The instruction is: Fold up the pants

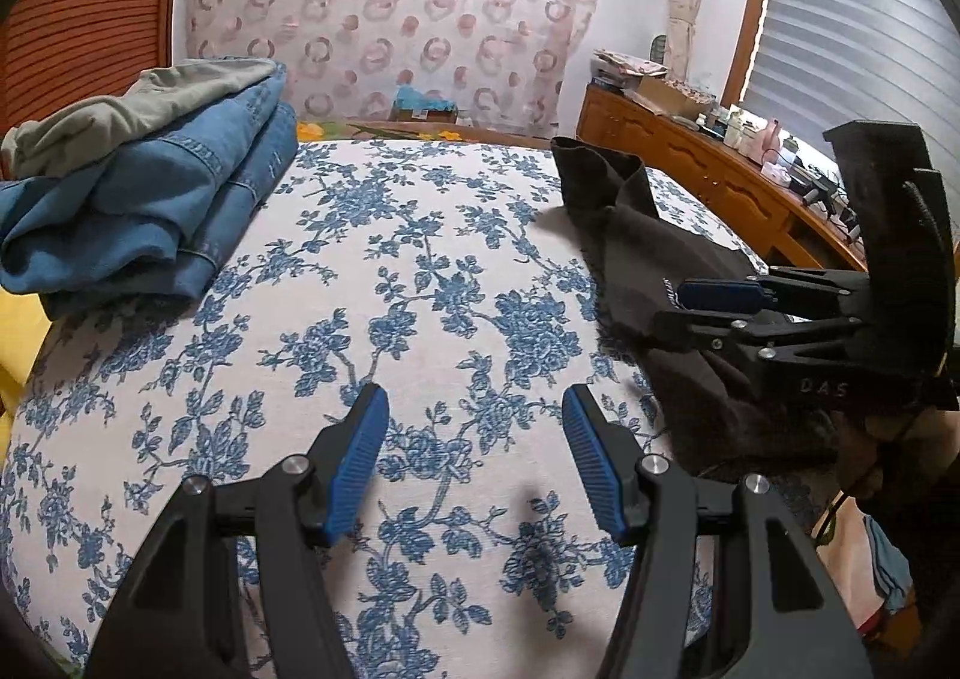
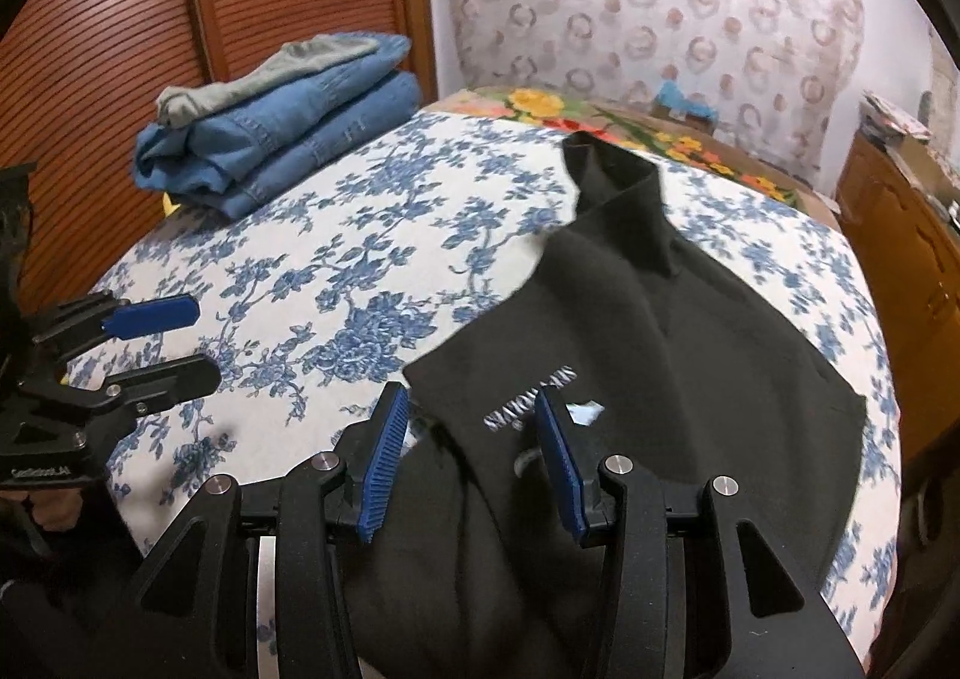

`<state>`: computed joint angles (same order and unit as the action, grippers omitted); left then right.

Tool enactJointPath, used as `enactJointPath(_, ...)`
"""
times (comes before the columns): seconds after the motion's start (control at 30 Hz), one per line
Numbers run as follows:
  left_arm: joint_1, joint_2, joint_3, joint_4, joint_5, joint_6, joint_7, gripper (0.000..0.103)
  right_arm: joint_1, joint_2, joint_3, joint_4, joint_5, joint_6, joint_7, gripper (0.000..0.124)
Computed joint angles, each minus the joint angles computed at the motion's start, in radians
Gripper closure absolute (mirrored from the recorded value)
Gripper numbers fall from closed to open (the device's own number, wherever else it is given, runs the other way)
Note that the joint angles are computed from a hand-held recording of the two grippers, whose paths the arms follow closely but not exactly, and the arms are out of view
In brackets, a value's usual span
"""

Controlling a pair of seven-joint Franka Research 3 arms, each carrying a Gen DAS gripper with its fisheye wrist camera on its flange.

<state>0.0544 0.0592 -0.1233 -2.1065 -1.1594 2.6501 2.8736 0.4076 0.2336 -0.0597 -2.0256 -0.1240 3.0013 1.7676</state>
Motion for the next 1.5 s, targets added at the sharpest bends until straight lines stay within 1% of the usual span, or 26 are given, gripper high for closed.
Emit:
enactJointPath(0.17,0.004,0.003,0.002,0.004,0.001,-0.002,-0.005,0.043,-0.013,0.046,0.023,0.061,0.030,-0.048,-0.050,0.079)
enactJointPath(0.37,0.008,0.005,0.002,0.003,0.007,-0.005,-0.011,0.043,0.017,0.086,-0.009,0.115,-0.011,-0.103,-0.036,0.079)
enactJointPath(0.43,0.009,0.005,0.001,0.002,0.010,-0.007,-0.012,0.043,0.037,0.092,-0.031,0.121,-0.049,-0.107,-0.009,0.079)
enactJointPath(0.57,0.008,0.001,0.000,-0.004,0.011,-0.008,-0.008,0.043,0.040,0.093,-0.037,0.123,-0.074,-0.110,0.019,0.079)
enactJointPath(0.6,0.007,-0.001,-0.001,-0.007,0.009,-0.008,-0.004,0.043,0.037,0.095,-0.034,0.126,-0.073,-0.110,0.021,0.080)
enactJointPath(0.67,0.002,-0.003,-0.002,-0.012,0.012,-0.007,-0.005,0.043,0.039,0.095,-0.040,0.127,-0.082,-0.109,0.039,0.088)
enactJointPath(0.73,-0.003,-0.007,-0.004,-0.020,0.018,-0.007,-0.004,0.043,0.039,0.093,-0.045,0.126,-0.089,-0.106,0.059,0.103)
enactJointPath(0.77,-0.007,-0.010,-0.006,-0.027,0.026,-0.008,-0.001,0.043,0.020,0.089,-0.028,0.122,-0.065,-0.100,0.047,0.106)
enactJointPath(0.8,-0.011,-0.012,-0.006,-0.031,0.029,-0.007,0.001,0.043,-0.001,0.082,-0.007,0.113,-0.034,-0.085,0.029,0.112)
enactJointPath(0.83,-0.016,-0.016,-0.008,-0.038,0.032,-0.006,0.009,0.043,-0.012,0.076,0.002,0.105,-0.014,-0.070,0.020,0.115)
enactJointPath(0.9,-0.024,-0.018,-0.009,-0.043,0.036,-0.005,0.011,0.043,-0.021,0.060,0.004,0.086,0.010,-0.038,0.012,0.118)
enactJointPath(0.97,-0.031,-0.022,-0.010,-0.048,0.042,-0.004,0.015,0.043,-0.042,0.045,0.021,0.070,0.049,-0.014,-0.017,0.119)
enactJointPath(1.13,-0.043,-0.026,-0.010,-0.051,0.052,-0.006,0.019,0.043,-0.052,0.021,0.018,0.047,0.092,0.012,-0.047,0.119)
enactJointPath(1.17,-0.045,-0.026,-0.009,-0.049,0.053,-0.009,0.019,0.043,-0.047,0.015,0.006,0.042,0.087,0.018,-0.041,0.119)
enactJointPath(1.23,-0.047,-0.023,-0.009,-0.036,0.059,-0.029,0.018,0.043,-0.057,0.003,0.005,0.032,0.097,0.025,-0.052,0.119)
enactJointPath(1.33,-0.053,-0.007,-0.016,-0.009,0.082,-0.043,0.008,0.043,-0.052,-0.014,-0.021,0.020,0.080,0.025,-0.033,0.119)
enactJointPath(1.4,-0.055,0.007,-0.020,0.013,0.121,-0.067,-0.017,0.043,-0.050,-0.025,-0.038,0.014,0.055,0.020,-0.013,0.119)
enactJointPath(1.43,-0.056,0.023,-0.023,0.037,0.158,-0.096,-0.040,0.043,-0.045,-0.029,-0.049,0.011,0.034,0.018,0.003,0.119)
enactJointPath(1.5,-0.056,0.033,-0.033,0.050,0.187,-0.100,-0.054,0.043,-0.025,-0.037,-0.091,0.006,-0.044,0.008,0.064,0.120)
